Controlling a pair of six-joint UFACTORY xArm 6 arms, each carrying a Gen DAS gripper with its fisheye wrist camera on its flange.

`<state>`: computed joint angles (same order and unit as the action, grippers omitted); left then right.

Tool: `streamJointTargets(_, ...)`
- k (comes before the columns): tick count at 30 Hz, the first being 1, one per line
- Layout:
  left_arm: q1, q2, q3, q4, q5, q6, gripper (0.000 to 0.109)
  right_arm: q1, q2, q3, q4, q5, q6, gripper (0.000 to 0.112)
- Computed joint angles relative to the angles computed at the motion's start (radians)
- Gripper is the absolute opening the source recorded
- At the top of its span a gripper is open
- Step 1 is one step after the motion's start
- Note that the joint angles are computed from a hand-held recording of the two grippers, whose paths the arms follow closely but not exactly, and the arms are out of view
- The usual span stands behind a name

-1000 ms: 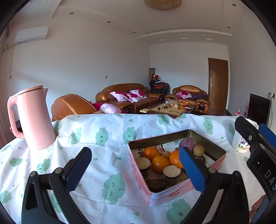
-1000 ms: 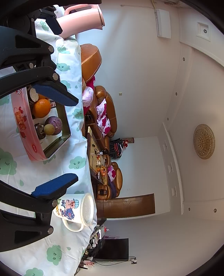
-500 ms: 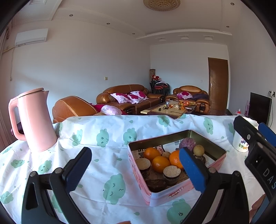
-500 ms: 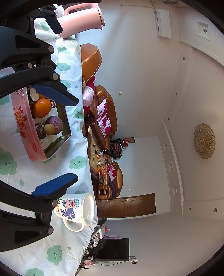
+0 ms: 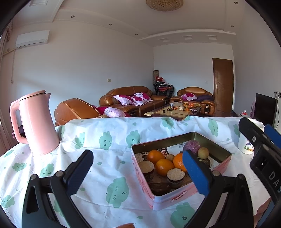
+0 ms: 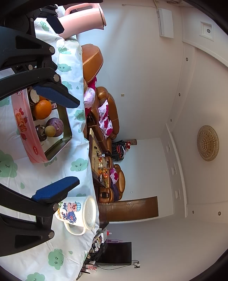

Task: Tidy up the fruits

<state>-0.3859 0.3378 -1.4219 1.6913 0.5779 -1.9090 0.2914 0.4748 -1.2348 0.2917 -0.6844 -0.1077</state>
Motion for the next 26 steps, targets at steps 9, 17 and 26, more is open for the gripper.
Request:
streamJointTargets(9,-0.001,0.001,-0.002,0.003,-0.005,-0.007,0.103,0.0,-0.001,0.002,0.0,-0.001,0.002,0.082)
streamJointTargets(17,0.003,0.003,-0.004,-0.002,-0.018,-0.004,0.103,0.001,-0.004,0.006,0.005,-0.001,0.0,0.082)
streamJointTargets(26,0.002,0.0,0.001,-0.002,-0.023,-0.009,0.103,0.007,-0.005,-0.001,0.027,0.012,-0.014,0.082)
